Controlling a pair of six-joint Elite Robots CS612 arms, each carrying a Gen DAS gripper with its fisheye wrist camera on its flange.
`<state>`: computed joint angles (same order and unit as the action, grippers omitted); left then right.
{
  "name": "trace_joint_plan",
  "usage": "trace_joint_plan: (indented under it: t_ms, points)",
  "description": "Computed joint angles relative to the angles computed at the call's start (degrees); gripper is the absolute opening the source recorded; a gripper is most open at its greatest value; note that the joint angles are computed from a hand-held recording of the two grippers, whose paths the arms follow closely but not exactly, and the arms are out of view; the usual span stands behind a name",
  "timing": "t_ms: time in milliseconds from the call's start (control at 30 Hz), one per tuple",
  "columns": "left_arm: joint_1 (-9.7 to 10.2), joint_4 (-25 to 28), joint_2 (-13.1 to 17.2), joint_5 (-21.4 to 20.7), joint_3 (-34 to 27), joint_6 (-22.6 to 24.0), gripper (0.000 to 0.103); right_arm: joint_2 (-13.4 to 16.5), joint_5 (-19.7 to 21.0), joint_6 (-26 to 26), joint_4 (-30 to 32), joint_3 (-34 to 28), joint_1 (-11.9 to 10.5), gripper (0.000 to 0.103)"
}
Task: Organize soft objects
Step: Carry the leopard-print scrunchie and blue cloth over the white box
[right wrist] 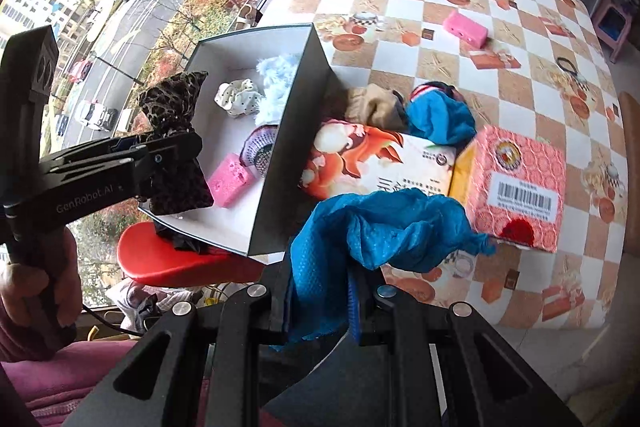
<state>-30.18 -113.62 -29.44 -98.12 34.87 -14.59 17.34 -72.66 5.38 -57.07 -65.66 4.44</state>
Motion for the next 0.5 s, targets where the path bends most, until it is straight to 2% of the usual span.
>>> trace_joint_plan:
  t_ms: [267,500]
  points:
    - [1.49,-1.53,-1.0,1.45,2.73,-6.02,0.044,-4.66,2.04,-5.11,-7.16,9.69,1.67,0.021]
    - [2.06,-1.63,-2.01,3.75,5.25,-8.77,0.044,-8.41,3.13,-9.5,-9.93,18.16,3.19,0.021]
